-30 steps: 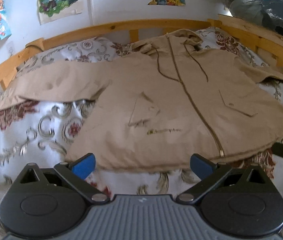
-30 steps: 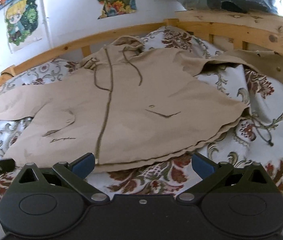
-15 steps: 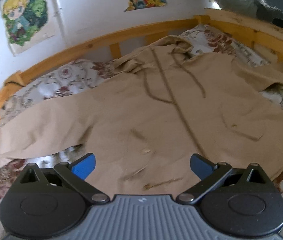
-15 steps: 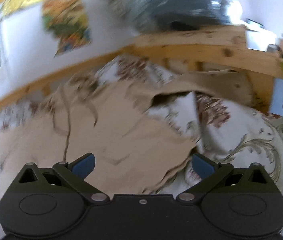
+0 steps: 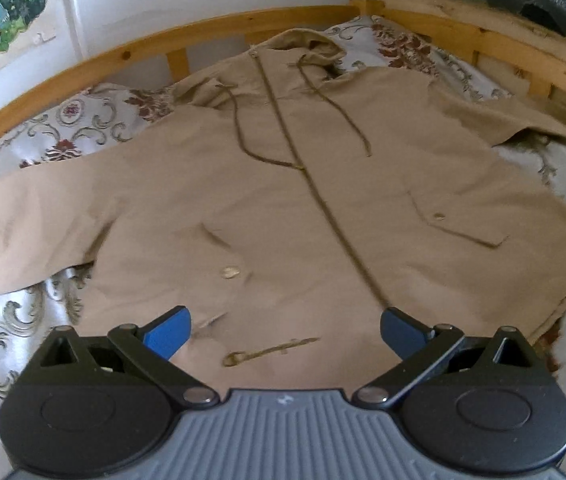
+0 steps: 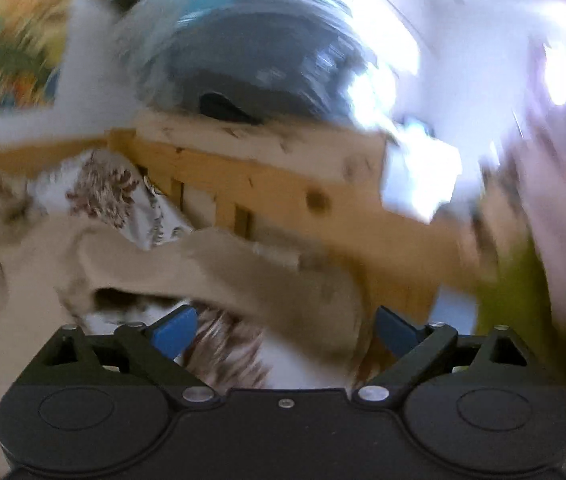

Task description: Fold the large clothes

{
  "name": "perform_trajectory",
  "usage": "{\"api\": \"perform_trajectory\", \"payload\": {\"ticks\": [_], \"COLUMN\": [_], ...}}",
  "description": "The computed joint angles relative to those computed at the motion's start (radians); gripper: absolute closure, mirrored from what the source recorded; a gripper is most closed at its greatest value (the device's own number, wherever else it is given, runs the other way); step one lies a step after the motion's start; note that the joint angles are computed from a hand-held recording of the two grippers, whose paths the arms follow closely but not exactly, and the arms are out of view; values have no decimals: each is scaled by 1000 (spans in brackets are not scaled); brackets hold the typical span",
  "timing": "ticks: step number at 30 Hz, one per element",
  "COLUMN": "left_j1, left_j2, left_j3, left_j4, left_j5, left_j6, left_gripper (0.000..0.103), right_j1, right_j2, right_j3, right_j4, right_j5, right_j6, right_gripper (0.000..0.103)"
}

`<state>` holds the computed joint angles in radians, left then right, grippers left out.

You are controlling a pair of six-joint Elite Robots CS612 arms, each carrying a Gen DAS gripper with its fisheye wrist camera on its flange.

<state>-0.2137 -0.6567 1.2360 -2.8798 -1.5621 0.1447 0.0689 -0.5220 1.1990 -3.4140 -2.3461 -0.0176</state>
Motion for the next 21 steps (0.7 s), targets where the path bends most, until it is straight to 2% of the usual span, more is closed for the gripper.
{"api": "perform_trajectory", "payload": {"ticks": [2,3,5,9,10,11,13,15,16,17,19,21], "left_j1": [5,10,17,30,33,35,40,43,45,45,47,48], "left_j2": [-1,-1,0,1,2,2,1,-1,-2,-3,-4,-4], "left_j3": [0,0,-3,-1,-2,-2,0,1,3,6,7,7], "left_j4": [9,15,23,14,16,18,17,7,0,-7,-25,-36], "left_j5": [7,1,5,25,27,28,27,18,13,10,4,-5], "left_j6": [-11,-15,-16,-28,-35,-43,-61,-73,-74,-72,-66,-64], "left_gripper": [1,1,1,1,1,1,1,1,1,1,1,1], "right_j1": [-10,-14,-24,-36,-37,-38,-40,-45,-47,-49,-51,-50], "right_j2": [32,43,62,92,101,108,97,66,40,11,-31,-76], "right_j3": [-61,-83,-127,-200,-214,-228,-219,-192,-168,-147,-124,-113], "right_j4": [1,7,65,214,227,239,271,283,301,320,321,331], "right_j5": [-13,-23,-38,-63,-76,-91,-81,-35,7,54,137,252], "right_j6": [-176,-234,-308,-387,-421,-447,-436,-393,-343,-290,-238,-172], "right_gripper": [13,14,24,44,59,79,101,103,103,103,103,103]}}
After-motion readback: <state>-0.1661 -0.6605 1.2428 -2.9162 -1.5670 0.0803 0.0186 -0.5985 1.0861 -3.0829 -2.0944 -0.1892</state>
